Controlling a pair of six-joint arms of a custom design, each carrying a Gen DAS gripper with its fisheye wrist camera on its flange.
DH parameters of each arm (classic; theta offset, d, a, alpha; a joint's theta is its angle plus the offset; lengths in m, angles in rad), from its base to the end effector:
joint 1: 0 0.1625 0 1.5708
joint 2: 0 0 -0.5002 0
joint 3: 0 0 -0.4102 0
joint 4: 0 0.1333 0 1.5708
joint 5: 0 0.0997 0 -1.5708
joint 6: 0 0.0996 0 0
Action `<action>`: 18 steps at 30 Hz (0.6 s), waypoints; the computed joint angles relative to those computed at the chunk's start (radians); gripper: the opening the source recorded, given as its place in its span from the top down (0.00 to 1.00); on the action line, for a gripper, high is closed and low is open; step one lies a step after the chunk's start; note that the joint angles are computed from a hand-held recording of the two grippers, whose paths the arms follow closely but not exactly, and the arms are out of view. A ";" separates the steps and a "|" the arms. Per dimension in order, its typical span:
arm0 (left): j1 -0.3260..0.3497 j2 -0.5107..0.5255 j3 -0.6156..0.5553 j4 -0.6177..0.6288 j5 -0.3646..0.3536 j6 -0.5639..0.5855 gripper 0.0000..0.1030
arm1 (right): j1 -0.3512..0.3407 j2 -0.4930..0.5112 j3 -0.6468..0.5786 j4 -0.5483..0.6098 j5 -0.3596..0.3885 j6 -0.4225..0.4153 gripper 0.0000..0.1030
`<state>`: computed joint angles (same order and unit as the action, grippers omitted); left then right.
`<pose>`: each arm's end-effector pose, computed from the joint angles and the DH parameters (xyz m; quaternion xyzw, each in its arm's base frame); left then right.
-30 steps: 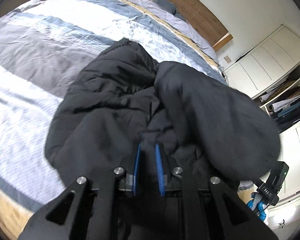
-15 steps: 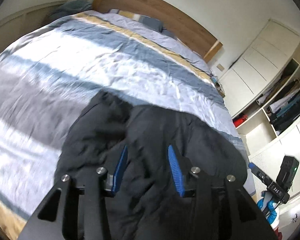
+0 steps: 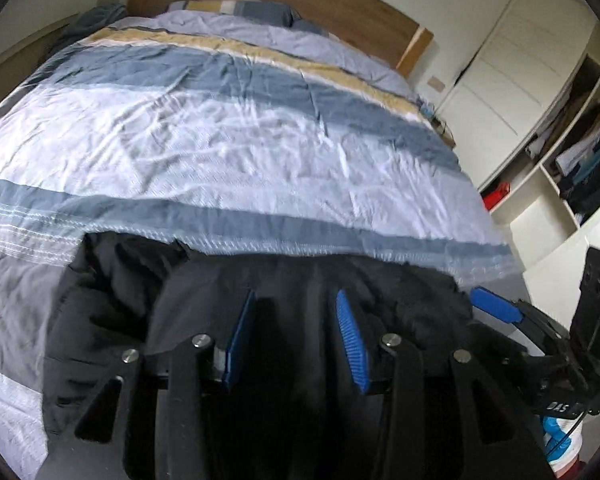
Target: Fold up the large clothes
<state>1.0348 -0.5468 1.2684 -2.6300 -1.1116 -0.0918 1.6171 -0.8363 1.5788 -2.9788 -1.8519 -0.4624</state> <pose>-0.2861 -0.8290 0.1004 0.1742 0.9448 -0.2249 0.1629 0.1414 -0.7693 0.2427 0.1912 -0.9172 0.2891 0.1964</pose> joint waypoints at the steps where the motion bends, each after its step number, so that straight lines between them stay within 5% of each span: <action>1: 0.002 -0.002 0.021 -0.007 -0.002 0.009 0.61 | -0.005 0.001 0.007 0.009 0.003 0.003 0.29; 7: -0.021 -0.071 0.270 -0.155 0.035 0.063 0.60 | -0.024 -0.044 0.148 -0.018 0.005 -0.053 0.28; 18: -0.093 -0.173 0.620 -0.388 0.145 0.081 0.60 | -0.022 -0.158 0.501 -0.270 -0.069 -0.198 0.28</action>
<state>0.9418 -0.7200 1.8884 -3.0175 -0.9666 -0.0113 1.5954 -0.9942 2.0799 -3.2487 -1.9211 -0.6602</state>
